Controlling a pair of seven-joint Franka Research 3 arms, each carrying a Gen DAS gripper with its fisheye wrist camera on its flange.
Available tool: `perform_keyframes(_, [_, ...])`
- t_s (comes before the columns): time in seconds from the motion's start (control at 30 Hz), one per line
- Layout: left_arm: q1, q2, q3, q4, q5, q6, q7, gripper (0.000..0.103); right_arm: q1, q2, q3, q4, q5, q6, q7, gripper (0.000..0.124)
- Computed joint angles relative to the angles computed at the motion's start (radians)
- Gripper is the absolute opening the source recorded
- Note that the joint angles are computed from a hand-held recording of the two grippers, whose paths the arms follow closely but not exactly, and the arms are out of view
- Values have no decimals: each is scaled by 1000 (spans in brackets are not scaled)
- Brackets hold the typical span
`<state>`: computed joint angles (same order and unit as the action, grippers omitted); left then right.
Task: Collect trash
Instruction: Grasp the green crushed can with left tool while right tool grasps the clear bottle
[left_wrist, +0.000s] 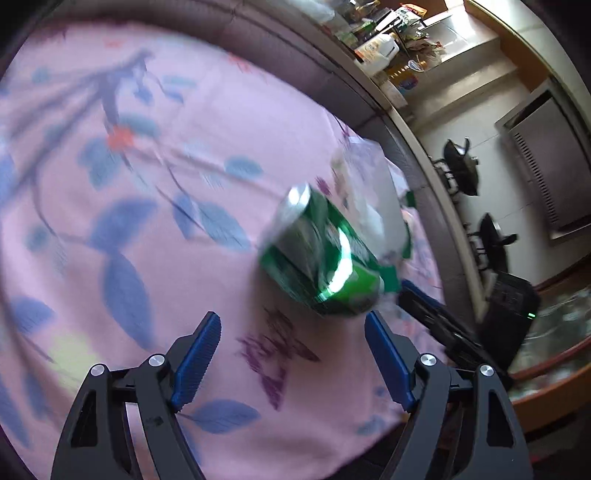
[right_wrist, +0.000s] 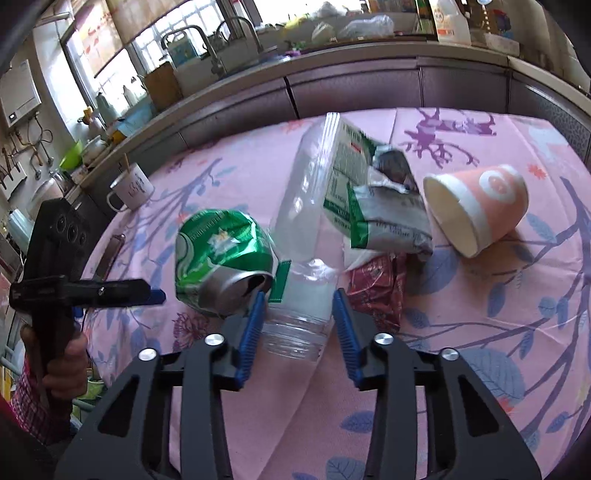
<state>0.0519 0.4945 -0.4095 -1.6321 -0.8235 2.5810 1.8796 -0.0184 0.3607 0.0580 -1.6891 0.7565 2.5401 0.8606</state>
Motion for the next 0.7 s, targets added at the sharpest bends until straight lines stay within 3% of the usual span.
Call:
perform_keyframes(0.33, [31,132,-55,143,-125,-60,16,81,8,36,4,48,-21,-24,35,35])
perform_keyframes(0.6, [26,186,-71,219,-128,-62,10,81,5,94,6,130,-43,-65,123,46])
perform_keyframes(0.7, [16,196,-69,237,-108,-58,10,76,2,121,11,165,-50,-87,155,48])
